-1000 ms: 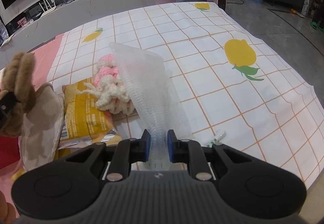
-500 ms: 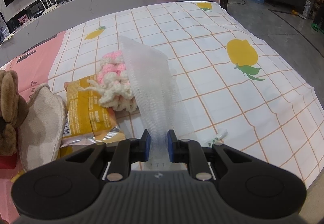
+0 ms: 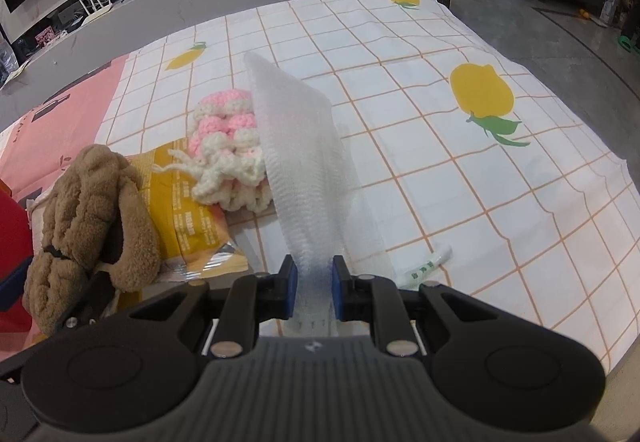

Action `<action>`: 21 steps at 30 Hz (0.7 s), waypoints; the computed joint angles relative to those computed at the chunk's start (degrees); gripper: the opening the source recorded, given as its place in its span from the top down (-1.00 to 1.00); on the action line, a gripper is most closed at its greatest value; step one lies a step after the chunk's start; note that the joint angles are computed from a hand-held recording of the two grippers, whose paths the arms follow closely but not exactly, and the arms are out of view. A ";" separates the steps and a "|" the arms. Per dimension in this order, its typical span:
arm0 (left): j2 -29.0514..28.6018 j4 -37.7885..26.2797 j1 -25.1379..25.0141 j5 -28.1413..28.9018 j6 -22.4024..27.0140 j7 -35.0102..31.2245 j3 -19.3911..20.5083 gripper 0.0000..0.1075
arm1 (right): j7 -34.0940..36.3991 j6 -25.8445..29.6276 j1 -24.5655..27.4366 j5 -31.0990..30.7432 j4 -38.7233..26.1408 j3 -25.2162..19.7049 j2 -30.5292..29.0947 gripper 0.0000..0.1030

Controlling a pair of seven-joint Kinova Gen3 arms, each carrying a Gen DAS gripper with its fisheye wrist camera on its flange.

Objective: Organize soft objects
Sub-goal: 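Carry the bear in the left gripper toward the orange box while right carries the mesh bag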

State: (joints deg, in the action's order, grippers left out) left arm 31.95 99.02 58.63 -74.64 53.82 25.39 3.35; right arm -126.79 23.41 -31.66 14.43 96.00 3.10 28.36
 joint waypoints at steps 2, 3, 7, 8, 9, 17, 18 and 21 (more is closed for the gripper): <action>-1.38 2.14 -0.81 -2.03 -2.47 2.22 0.43 -0.32 | 0.83 0.25 1.31 -1.00 -0.05 -1.15 -0.27 0.98; -1.57 2.37 -0.14 -2.07 -2.31 2.51 -0.15 -0.20 | 1.27 0.36 1.72 -1.30 0.00 -1.50 -0.47 0.99; -1.21 1.40 0.17 -1.46 0.55 0.39 0.99 0.10 | 0.33 -0.46 0.63 -0.61 1.31 -0.20 -1.75 1.00; -1.17 1.18 0.43 -1.31 1.19 0.02 1.13 0.11 | -0.15 -0.88 0.30 -0.32 1.81 0.19 -2.18 1.00; -1.13 1.02 0.50 -1.31 1.54 -0.19 1.17 0.11 | -0.43 -1.27 0.22 -0.15 2.25 0.31 -2.63 1.00; -1.67 0.69 3.58 -4.08 7.87 0.13 2.17 0.12 | -0.83 -7.08 1.36 0.30 8.02 0.04 -8.35 1.00; -1.89 0.70 3.95 -4.36 8.62 0.24 2.42 0.11 | -0.92 -7.93 1.30 0.29 8.89 0.18 -9.22 1.00; -2.48 0.64 4.42 -5.42 10.12 0.20 3.10 0.11 | -2.82 -9.78 -1.14 2.20 11.55 2.50 -12.49 1.00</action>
State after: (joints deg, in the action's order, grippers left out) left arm 29.47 99.66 63.05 -80.06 63.94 25.59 6.46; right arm -129.61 13.63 -32.80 16.63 107.54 5.60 15.86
